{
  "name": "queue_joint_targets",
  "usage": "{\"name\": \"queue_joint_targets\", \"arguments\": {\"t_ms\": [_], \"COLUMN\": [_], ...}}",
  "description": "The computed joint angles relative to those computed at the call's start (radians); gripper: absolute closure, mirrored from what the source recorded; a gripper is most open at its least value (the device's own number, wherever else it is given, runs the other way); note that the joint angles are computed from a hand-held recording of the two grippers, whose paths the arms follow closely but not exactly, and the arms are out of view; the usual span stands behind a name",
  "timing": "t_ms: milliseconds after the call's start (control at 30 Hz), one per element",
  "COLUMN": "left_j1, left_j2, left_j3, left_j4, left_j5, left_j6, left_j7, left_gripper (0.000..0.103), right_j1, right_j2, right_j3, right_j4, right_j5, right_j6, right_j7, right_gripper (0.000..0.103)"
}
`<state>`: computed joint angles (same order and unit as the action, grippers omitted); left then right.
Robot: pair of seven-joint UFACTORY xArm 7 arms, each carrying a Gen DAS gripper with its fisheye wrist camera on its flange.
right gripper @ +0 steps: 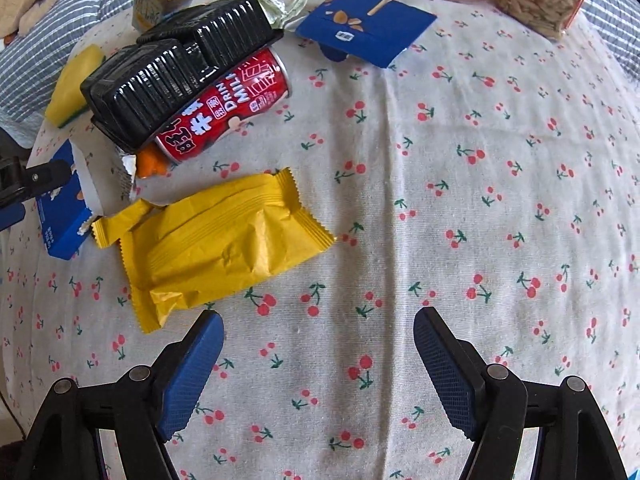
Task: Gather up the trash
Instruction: 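Move the left tool to the blue biscuit box and grasp it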
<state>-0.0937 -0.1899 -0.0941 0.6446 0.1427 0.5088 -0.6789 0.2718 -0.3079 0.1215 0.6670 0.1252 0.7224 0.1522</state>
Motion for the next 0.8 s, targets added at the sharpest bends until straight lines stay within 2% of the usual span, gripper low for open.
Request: {"name": "queue_joint_targets", "arguments": {"t_ms": [67,167,233,333,533,800], "left_j1": [0.003,0.000,0.004,-0.007,-0.021,0.014], "left_j2": [0.021,0.040,0.025,-0.010,-0.077,-0.163], "left_j3": [-0.009,-0.008,-0.008,0.017,0.056,0.055], "left_j4": [0.009,0.020,0.007,-0.027,-0.078,-0.119], "left_j5": [0.021,0.038,0.067,0.011,-0.131,-0.161], "left_j6": [0.008,0.029,0.018,-0.012,-0.019,-0.005], "left_j7": [-0.021,-0.033,-0.053,0.013,0.179,0.237], "left_gripper": [0.007,0.016,0.028,0.032,0.035,0.036], "right_j1": [-0.004,-0.010,-0.013,-0.017,-0.011,0.015], "right_j2": [0.000,-0.003,-0.005,-0.004,0.049,0.163], "right_j3": [-0.005,-0.011,-0.014,-0.013,-0.002,0.018], "right_j4": [-0.004,-0.008,-0.008,-0.004,0.035,0.101], "right_j5": [0.000,0.003,0.005,0.006,0.028,0.135], "right_j6": [0.002,0.005,0.007,0.008,-0.004,-0.089], "right_j7": [-0.002,-0.004,-0.005,0.001,0.052,0.224], "right_gripper": [0.021,0.021,0.021,0.021,0.021,0.021]}}
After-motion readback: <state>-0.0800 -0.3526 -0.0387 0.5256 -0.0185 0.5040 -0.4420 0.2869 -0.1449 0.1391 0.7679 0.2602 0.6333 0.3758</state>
